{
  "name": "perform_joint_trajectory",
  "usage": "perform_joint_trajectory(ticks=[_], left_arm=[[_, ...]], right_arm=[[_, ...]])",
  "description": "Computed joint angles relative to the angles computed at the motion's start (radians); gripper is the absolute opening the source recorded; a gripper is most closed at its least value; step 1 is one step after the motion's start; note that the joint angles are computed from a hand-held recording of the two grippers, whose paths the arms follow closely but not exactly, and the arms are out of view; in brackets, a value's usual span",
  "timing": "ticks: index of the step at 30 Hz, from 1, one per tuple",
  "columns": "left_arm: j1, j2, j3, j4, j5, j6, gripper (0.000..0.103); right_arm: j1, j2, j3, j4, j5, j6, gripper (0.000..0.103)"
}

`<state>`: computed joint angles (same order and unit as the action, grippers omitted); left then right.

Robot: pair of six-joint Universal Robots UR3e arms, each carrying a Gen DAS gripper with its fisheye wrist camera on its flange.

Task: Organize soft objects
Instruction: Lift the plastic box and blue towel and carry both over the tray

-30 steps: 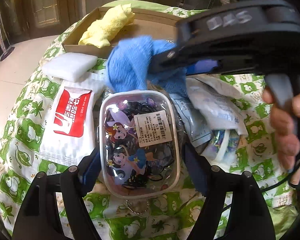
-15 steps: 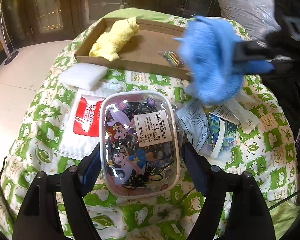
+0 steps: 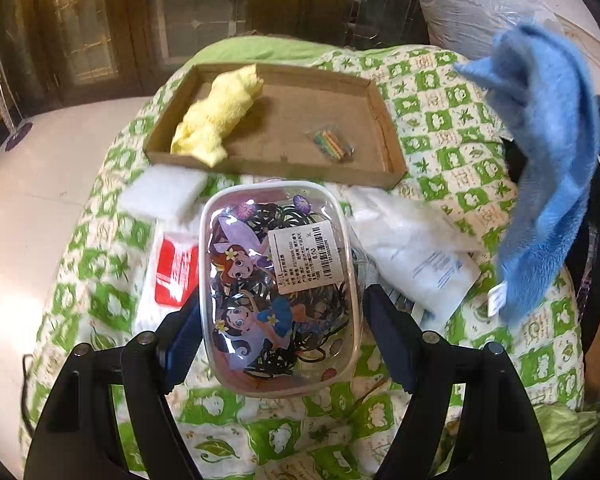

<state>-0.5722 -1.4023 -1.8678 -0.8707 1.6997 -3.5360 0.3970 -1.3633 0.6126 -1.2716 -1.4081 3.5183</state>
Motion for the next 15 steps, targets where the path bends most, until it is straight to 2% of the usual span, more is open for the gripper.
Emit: perform_joint_trajectory(ticks=[6, 13, 15], left_arm=[[0.054, -0.03, 0.079, -0.009, -0.031, 0.047, 0.077], [0.097, -0.095, 0.142, -0.013, -0.061, 0.074, 0.077], [0.099, -0.118, 0.155, -0.013, -0.066, 0.079, 0.077]], right_arm=[[0.022, 0.044, -0.073, -0.007, -0.092, 0.036, 0.042], [0.004, 0.115, -0.115, -0.064, -0.117, 0.045, 0.042], [-0.017, 0.114, -0.073, -0.106, -0.105, 0.039, 0.042]])
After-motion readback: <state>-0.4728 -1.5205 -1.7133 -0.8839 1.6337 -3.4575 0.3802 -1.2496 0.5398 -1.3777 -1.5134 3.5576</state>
